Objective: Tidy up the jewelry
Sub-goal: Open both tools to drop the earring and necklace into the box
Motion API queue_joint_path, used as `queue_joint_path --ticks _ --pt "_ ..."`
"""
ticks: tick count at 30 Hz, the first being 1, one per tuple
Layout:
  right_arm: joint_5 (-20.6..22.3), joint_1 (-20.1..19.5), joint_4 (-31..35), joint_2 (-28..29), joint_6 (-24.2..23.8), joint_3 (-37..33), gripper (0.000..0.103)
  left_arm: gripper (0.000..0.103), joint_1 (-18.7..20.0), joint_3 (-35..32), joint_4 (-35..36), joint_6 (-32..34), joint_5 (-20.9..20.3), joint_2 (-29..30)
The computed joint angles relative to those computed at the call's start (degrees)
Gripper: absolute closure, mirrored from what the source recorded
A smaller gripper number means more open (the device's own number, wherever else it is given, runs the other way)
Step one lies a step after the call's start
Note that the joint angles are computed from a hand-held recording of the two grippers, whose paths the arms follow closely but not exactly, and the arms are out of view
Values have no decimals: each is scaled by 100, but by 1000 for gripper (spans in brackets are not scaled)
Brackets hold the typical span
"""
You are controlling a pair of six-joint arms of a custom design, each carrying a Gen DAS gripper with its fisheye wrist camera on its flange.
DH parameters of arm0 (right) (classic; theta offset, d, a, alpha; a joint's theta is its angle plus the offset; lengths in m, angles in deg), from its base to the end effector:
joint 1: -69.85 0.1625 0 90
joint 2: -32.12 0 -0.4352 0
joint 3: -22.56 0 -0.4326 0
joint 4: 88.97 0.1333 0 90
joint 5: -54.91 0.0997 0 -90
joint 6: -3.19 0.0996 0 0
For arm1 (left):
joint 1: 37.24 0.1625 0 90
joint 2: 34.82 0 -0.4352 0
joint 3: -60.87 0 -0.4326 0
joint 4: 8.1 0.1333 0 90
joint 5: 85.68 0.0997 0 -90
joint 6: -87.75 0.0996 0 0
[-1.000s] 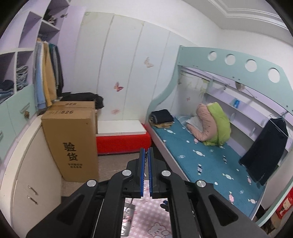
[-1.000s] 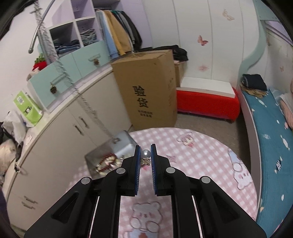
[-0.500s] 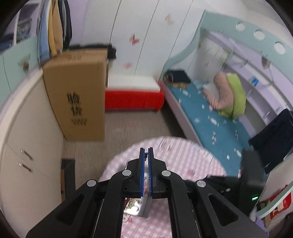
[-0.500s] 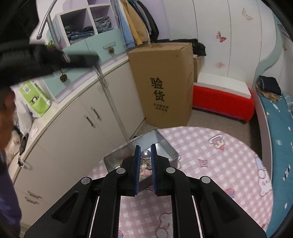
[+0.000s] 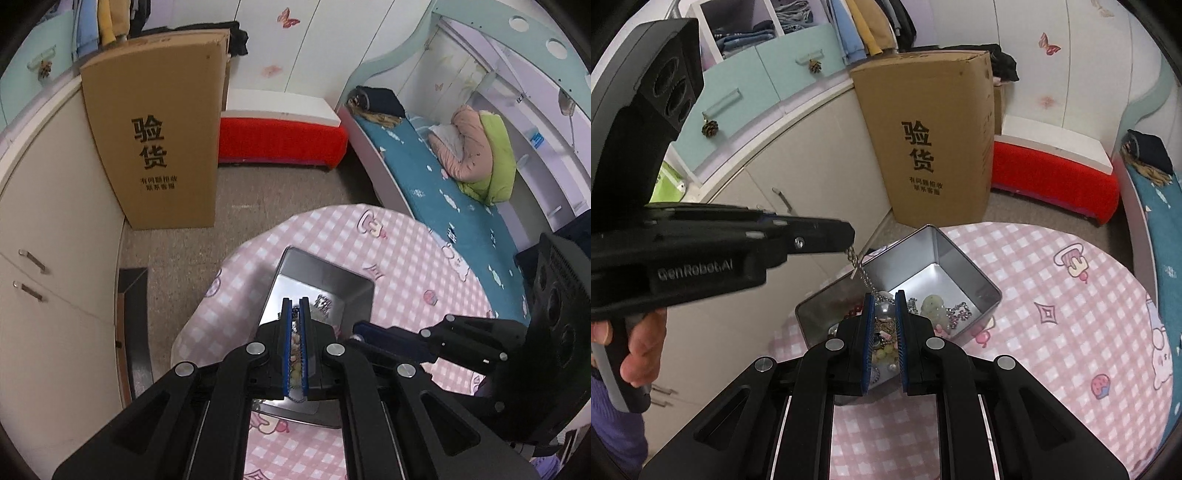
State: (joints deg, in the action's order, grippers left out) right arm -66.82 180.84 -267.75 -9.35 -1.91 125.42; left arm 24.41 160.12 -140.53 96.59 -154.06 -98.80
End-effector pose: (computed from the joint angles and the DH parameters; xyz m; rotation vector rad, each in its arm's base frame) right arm 0.3122 -0.5879 0.0416 0.4066 -2.5429 0.7209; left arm -0.1612 -0.6568 0.2243 0.8547 2.6447 -0.2613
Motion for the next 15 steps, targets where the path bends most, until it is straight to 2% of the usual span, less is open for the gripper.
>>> queue_joint_path --ticks 10,11,13,15 --pt "49 -83 252 218 132 -225 91 98 135 -32 229 -20 93 101" --pt "66 -101 274 232 138 -245 91 93 150 -42 265 -32 103 110" --pt "96 -126 300 243 174 -255 91 62 138 -19 219 -52 155 105" --pt "124 -151 323 238 180 -258 91 57 132 30 79 10 204 88"
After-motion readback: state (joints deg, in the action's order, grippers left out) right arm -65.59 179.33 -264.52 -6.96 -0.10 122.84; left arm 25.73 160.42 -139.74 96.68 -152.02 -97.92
